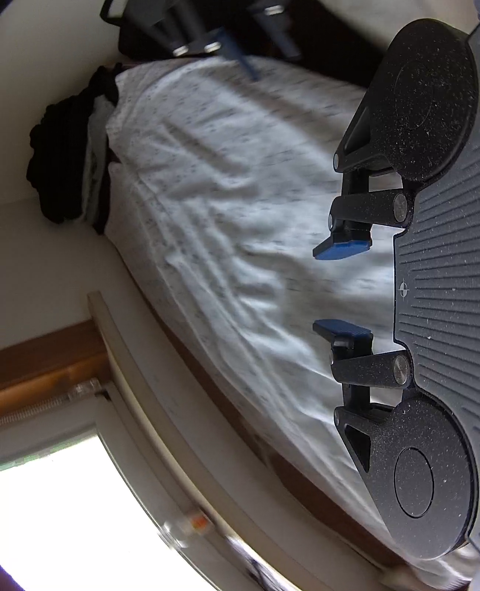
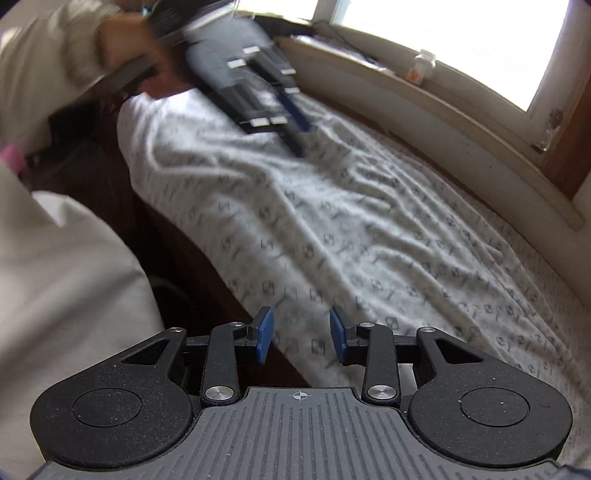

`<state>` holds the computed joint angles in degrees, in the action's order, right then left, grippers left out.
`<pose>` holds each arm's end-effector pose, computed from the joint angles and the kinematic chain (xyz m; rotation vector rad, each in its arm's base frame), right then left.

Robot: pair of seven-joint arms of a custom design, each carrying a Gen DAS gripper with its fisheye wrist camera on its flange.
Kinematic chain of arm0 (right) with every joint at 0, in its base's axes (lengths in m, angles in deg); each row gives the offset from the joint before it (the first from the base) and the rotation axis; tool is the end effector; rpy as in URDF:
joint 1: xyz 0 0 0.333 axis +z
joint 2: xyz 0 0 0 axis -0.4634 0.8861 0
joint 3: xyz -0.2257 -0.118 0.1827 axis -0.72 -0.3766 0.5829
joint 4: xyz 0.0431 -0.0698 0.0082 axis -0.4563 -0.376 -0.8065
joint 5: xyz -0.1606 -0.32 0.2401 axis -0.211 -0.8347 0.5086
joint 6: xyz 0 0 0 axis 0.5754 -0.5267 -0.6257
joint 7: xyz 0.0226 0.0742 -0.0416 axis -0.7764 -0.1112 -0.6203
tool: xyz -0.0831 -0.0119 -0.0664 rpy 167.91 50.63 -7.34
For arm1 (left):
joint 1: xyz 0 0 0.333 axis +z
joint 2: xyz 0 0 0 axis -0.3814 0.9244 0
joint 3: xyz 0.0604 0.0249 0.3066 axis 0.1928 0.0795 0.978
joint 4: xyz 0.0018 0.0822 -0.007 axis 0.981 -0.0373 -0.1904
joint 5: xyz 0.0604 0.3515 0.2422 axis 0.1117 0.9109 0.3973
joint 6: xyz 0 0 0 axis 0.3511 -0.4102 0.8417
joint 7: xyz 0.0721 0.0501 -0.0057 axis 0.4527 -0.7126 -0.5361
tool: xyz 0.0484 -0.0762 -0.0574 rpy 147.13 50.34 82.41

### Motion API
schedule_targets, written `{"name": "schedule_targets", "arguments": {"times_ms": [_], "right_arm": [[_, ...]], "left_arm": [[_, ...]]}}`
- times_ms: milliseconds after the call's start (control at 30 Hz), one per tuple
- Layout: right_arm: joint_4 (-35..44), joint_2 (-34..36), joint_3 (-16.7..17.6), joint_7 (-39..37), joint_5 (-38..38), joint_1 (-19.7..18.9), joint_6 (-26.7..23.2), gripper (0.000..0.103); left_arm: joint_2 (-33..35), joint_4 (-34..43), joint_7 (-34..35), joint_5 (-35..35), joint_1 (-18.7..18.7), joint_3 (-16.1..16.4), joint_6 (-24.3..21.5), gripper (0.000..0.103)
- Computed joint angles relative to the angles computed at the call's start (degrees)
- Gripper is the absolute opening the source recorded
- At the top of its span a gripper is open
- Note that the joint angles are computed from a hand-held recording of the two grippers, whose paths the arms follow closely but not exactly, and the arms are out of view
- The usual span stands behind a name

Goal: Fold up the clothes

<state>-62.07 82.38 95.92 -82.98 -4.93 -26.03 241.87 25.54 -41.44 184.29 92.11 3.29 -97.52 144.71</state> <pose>0.6977 0.1349 0.2911 -2.3827 0.3778 -0.5028 0.7307 -0.0383 0.2972 -1.0466 2.2024 -0.7457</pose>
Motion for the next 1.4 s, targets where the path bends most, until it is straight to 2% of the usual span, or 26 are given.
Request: {"name": "schedule_targets", "arguments": {"times_ms": [200,333,367,433,467,500,567,700,767,867,967,1100,1200,1267,1333,1367,1400], "right_arm": [[-2.1,-0.1,2.1,-9.0,2.2,-0.6,6.6,0.044],[-3.6,-0.3,4.2,-17.0,6.1,-2.2,9.3,0.044],[-3.7,-0.3,5.0,-19.9,8.0,-2.7,10.2,0.043],[-3.5,0.1,7.0,-27.7,14.0,-4.0,12.4,0.030],[-3.1,0.4,7.4,-31.1,16.9,-4.2,13.1,0.020],[-2.7,0.5,7.0,-32.4,18.1,-3.9,13.2,0.013],[-2.0,0.6,5.8,-33.1,19.3,-3.0,12.7,0.006],[-1.9,0.2,2.9,-31.8,19.0,-1.0,10.9,0.001],[-3.1,-0.8,0.3,-24.8,13.0,0.6,8.1,0.001],[-5.0,-2.3,-1.8,-17.1,6.1,1.4,4.8,0.001],[-6.6,-3.5,-2.5,-12.4,1.4,1.5,2.4,0.001],[-5.1,-3.4,-0.5,-12.5,7.1,-0.9,3.0,0.002],[-1.3,-1.8,-0.1,-11.2,13.2,-2.2,3.6,0.004],[1.9,-0.4,-0.7,-7.5,14.0,-2.4,2.3,0.012],[5.3,1.4,-0.3,-6.3,16.1,-2.5,2.9,0.027],[7.1,2.4,-0.2,-4.7,16.2,-2.3,3.0,0.039],[8.9,3.5,-0.1,-3.0,15.8,-2.0,2.6,0.044]], "left_arm": [[5.9,10.1,2.3,-1.3,-6.3,2.9,-5.7,0.039],[6.8,12.4,1.6,-2.6,-11.0,7.8,-5.8,0.038],[7.1,12.7,1.5,-3.0,-11.3,8.0,-5.7,0.038],[7.7,13.6,1.4,-3.9,-11.2,7.6,-6.3,0.038],[7.8,14.0,1.5,-4.2,-11.3,7.6,-6.7,0.038],[8.0,14.5,1.6,-4.3,-11.7,7.9,-6.9,0.038],[8.4,15.5,1.5,-4.5,-12.7,8.8,-7.2,0.038],[9.4,17.5,1.2,-4.8,-14.2,10.0,-7.6,0.038],[9.8,18.1,1.2,-5.0,-14.4,10.1,-7.8,0.038],[9.9,18.3,1.4,-5.4,-14.2,9.9,-7.8,0.038],[10.0,18.1,1.7,-5.7,-13.7,9.4,-7.4,0.038],[10.2,17.0,1.5,-5.9,-12.8,8.6,-5.1,0.039],[10.1,14.8,0.9,-6.1,-10.1,6.0,-2.7,0.046],[9.7,13.0,0.2,-6.4,-7.1,3.2,-2.0,0.056],[8.9,10.0,-0.2,-6.1,-3.3,0.2,0.5,0.072],[8.2,8.1,-0.7,-5.6,-1.4,-1.1,2.1,0.075],[7.5,6.1,-1.1,-5.1,0.9,-2.6,3.4,0.079]]}}
